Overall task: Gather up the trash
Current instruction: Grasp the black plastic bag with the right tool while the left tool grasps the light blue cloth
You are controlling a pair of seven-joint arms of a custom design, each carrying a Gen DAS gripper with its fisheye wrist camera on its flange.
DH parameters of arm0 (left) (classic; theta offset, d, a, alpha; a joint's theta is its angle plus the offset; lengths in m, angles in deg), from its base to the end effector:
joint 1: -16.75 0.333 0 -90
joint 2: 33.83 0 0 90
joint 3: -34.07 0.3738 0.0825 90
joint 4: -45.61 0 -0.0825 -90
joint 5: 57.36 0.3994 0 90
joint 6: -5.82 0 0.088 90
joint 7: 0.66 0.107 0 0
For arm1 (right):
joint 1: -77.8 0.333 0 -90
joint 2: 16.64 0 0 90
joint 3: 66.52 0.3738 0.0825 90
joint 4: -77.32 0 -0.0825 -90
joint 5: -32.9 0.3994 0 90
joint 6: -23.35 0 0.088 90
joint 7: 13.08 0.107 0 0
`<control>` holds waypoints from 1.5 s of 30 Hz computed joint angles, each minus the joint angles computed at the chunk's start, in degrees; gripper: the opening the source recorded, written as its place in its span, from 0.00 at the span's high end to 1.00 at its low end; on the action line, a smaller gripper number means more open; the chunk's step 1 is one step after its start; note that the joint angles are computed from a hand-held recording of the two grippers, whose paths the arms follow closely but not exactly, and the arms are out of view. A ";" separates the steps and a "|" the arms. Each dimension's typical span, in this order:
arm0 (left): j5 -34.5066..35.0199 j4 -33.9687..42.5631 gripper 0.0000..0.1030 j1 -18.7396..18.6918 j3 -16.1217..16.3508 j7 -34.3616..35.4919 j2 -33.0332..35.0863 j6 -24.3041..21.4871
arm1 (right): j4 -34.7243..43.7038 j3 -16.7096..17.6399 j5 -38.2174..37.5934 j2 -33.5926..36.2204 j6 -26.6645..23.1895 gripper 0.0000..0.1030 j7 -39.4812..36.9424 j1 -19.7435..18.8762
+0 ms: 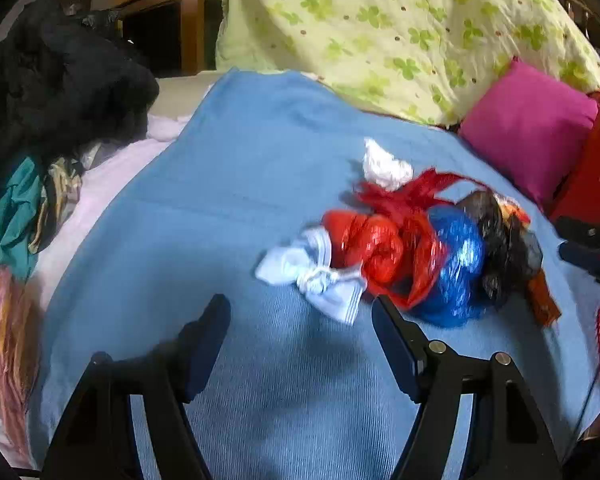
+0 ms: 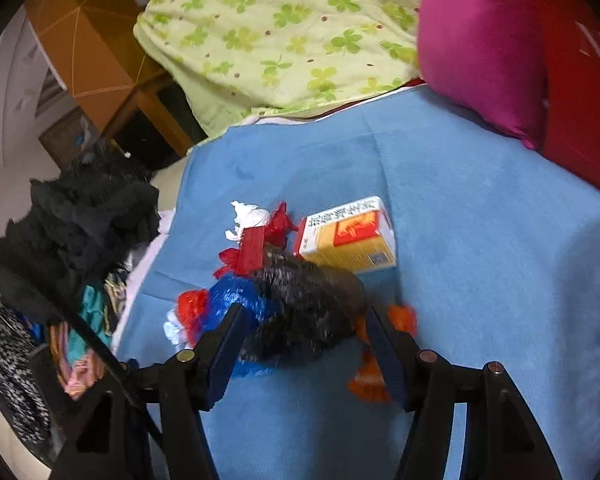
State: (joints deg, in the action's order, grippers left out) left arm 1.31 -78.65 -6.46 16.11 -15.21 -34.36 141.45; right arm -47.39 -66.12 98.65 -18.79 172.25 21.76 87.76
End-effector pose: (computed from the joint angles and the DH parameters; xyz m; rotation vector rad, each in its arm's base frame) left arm 0.4343 -0.3668 0.4724 -2.0549 1.3432 -0.6823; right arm 0.5634 0.0844 0.4974 -1.7940 1.3845 -0.0779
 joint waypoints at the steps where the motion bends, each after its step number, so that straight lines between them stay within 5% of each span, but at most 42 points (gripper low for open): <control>1: 0.16 -0.15 0.28 0.19 0.20 -0.36 -0.01 0.85 | 0.34 0.11 0.33 0.40 0.09 0.36 -0.18 0.14; 13: -6.57 0.10 0.30 2.98 2.69 4.54 3.30 9.09 | 4.07 2.57 -10.15 7.03 5.20 0.36 6.31 2.71; 19: -6.49 -1.21 0.54 3.97 3.30 2.84 3.51 14.30 | 3.91 3.30 -16.07 8.52 8.57 0.37 7.90 3.81; 22: -6.15 -1.11 0.74 3.91 3.26 3.77 3.78 15.96 | 1.95 3.00 -24.15 8.26 12.89 0.52 12.29 5.26; 26: -5.04 -1.97 0.89 4.04 3.53 2.38 3.12 17.48 | 1.12 3.58 -22.78 7.34 13.11 0.71 11.09 4.61; 32: -2.15 -4.14 0.95 4.81 3.41 -2.92 0.51 17.15 | -0.29 3.39 -17.92 4.72 11.95 0.82 8.26 3.60; 40: -5.37 -5.51 0.95 5.56 2.78 -2.37 -0.88 16.37 | -1.02 1.09 -10.40 0.66 2.98 0.82 4.34 1.75; 42: -4.65 -5.40 0.85 5.56 2.55 -3.39 -1.20 15.71 | -0.15 0.67 -8.61 0.97 0.73 0.81 3.63 1.36; 44: -3.26 -4.81 0.53 5.32 2.07 -4.28 -1.37 13.56 | 0.66 0.57 -7.10 1.34 0.02 0.78 3.25 1.11; 45: -2.27 -4.32 0.47 5.00 1.64 -5.03 -1.50 11.12 | 0.96 0.59 -6.23 1.65 0.23 0.72 3.08 1.02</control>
State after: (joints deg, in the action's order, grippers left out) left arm -0.97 -82.98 -1.46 17.75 -20.24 -35.86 152.57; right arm -46.43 -65.53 92.42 -17.14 172.48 24.85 88.78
